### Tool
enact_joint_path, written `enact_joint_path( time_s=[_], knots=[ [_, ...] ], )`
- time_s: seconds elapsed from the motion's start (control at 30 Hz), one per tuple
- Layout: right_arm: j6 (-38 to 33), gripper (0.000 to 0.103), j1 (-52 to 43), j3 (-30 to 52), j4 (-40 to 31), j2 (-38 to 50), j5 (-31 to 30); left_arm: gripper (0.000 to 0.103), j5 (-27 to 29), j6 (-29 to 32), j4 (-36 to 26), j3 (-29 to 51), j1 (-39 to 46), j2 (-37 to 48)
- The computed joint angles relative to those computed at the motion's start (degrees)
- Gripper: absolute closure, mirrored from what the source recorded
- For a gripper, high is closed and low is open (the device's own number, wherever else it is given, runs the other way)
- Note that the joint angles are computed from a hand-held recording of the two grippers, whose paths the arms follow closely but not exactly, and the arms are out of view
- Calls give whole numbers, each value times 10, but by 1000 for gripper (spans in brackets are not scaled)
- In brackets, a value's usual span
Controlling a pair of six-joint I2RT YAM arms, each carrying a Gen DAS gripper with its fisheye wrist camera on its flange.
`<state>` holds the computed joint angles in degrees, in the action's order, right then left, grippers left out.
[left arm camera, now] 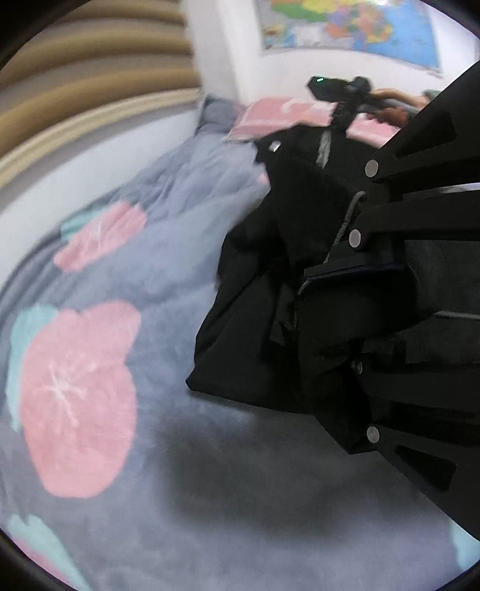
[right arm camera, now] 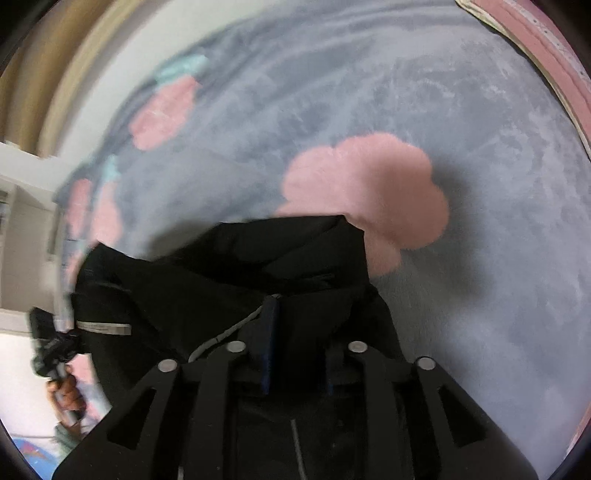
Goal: Fold large clothes
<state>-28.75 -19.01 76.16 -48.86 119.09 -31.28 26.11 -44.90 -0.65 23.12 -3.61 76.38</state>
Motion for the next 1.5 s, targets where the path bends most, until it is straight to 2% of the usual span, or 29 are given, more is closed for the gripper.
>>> enact_joint_path(
  time_s=[0.07,0.1,0.13,0.2,0.3,0.4,0.47,0.53,0.57,0.63,0.77,0.8,0.83,0.87,0.9,0.93,1.03,1.1,1.13,1.23,1.3,1.37,1.5],
  knots=[
    [-50,64,-31,18,-68,-13,-35,67,43,23,-83,-18,21,-119],
    [-75,56,-46,17,-89,-29,-41,59,46,34,-132,-19,26,-174],
    [-86,41,-55,8,-90,-48,-39,46,43,46,-180,-17,29,-222],
    [-103,26,-69,-30,-64,-99,-36,39,31,63,-253,-14,40,-313],
    [-119,26,-65,-66,-13,-129,-3,37,-1,67,-282,-19,57,-370],
    [-103,26,-29,-108,75,-134,45,35,-61,63,-233,-18,32,-293],
    [-96,26,-3,-134,145,-127,70,35,-99,74,-170,-10,11,-187],
    [-97,26,11,-127,174,-101,78,35,-125,95,-122,7,7,-85],
    [-90,26,21,-116,188,-80,78,35,-123,105,-90,13,15,-32],
    [-78,26,34,-84,192,-41,75,35,-84,123,-36,18,42,37],
    [-58,26,55,-3,176,48,77,35,-12,134,33,43,74,151],
    [-52,34,59,8,174,62,77,35,5,125,58,44,78,175],
    [-53,68,61,8,177,68,67,38,12,112,80,41,76,183],
    [-53,73,64,-5,190,61,67,46,5,97,102,32,67,180],
    [-55,77,68,-48,237,31,81,68,-19,95,102,27,52,167],
    [-62,83,71,-98,284,-7,95,78,-69,105,71,24,26,136],
    [-64,87,63,-163,327,-84,108,87,-127,79,26,-8,-13,18],
    [-59,87,53,-186,330,-152,94,92,-133,66,-14,-14,-9,-65],
    [-54,88,55,-187,329,-174,93,92,-119,61,-30,-14,4,-116],
    [-19,89,81,-168,342,-212,110,92,-131,71,-78,40,10,-161],
    [9,91,103,-150,370,-197,143,92,-165,80,-69,79,-1,-126],
    [39,91,124,-109,373,-143,174,92,-176,73,-42,103,2,-52],
    [61,91,163,0,347,28,254,92,-185,45,44,146,10,171]
  ],
)
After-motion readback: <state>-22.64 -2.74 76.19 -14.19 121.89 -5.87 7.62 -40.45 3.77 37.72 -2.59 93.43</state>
